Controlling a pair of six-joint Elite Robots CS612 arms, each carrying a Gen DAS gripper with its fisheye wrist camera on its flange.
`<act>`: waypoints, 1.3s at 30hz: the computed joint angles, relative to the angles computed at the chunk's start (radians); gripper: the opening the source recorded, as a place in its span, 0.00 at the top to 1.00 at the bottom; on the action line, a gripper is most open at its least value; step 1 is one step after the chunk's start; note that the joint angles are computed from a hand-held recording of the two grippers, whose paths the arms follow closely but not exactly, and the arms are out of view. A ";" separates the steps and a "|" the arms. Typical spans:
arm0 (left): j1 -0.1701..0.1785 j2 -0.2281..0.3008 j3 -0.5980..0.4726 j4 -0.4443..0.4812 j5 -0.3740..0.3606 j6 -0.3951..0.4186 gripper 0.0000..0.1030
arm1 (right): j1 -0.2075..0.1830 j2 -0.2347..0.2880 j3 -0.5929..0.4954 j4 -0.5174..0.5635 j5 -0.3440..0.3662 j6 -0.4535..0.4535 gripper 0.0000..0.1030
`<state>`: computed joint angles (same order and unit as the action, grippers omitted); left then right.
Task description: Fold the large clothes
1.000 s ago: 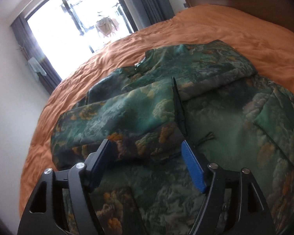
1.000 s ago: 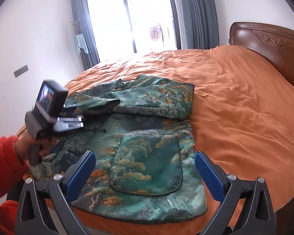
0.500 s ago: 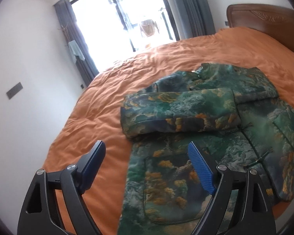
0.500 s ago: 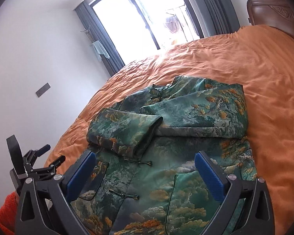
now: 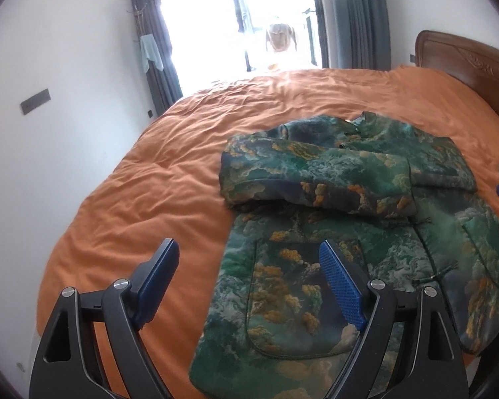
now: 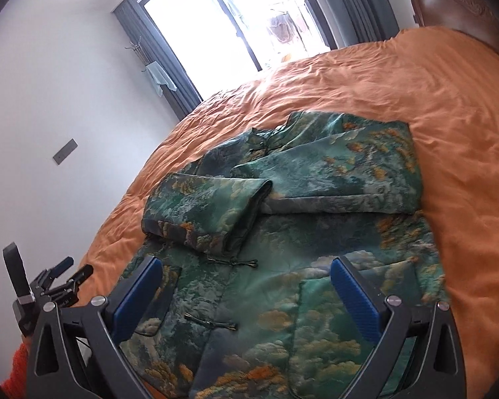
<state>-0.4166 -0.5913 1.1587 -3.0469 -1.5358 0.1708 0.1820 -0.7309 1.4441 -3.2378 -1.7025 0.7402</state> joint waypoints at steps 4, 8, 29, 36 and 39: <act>0.008 0.002 -0.010 0.029 0.011 -0.008 0.15 | -0.026 0.092 -0.119 -0.010 0.162 0.122 0.00; 0.017 0.010 -0.028 0.052 0.025 -0.005 0.15 | -0.038 0.178 -0.251 0.061 0.191 0.199 0.00; 0.018 0.104 -0.225 0.216 -0.008 -0.009 0.14 | -0.032 0.234 -0.506 0.280 -0.014 -0.201 0.89; 0.016 0.252 -0.551 0.499 -0.049 0.004 0.10 | -0.072 0.295 -0.577 0.440 0.039 -0.153 0.89; 0.018 0.356 -0.765 0.665 -0.061 -0.018 0.10 | -0.085 0.314 -0.573 0.465 0.074 -0.098 0.87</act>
<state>-0.3987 -0.2354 0.3937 -2.3824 -1.5965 0.1531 0.0967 -0.4170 0.8709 -2.7724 -1.6289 0.6418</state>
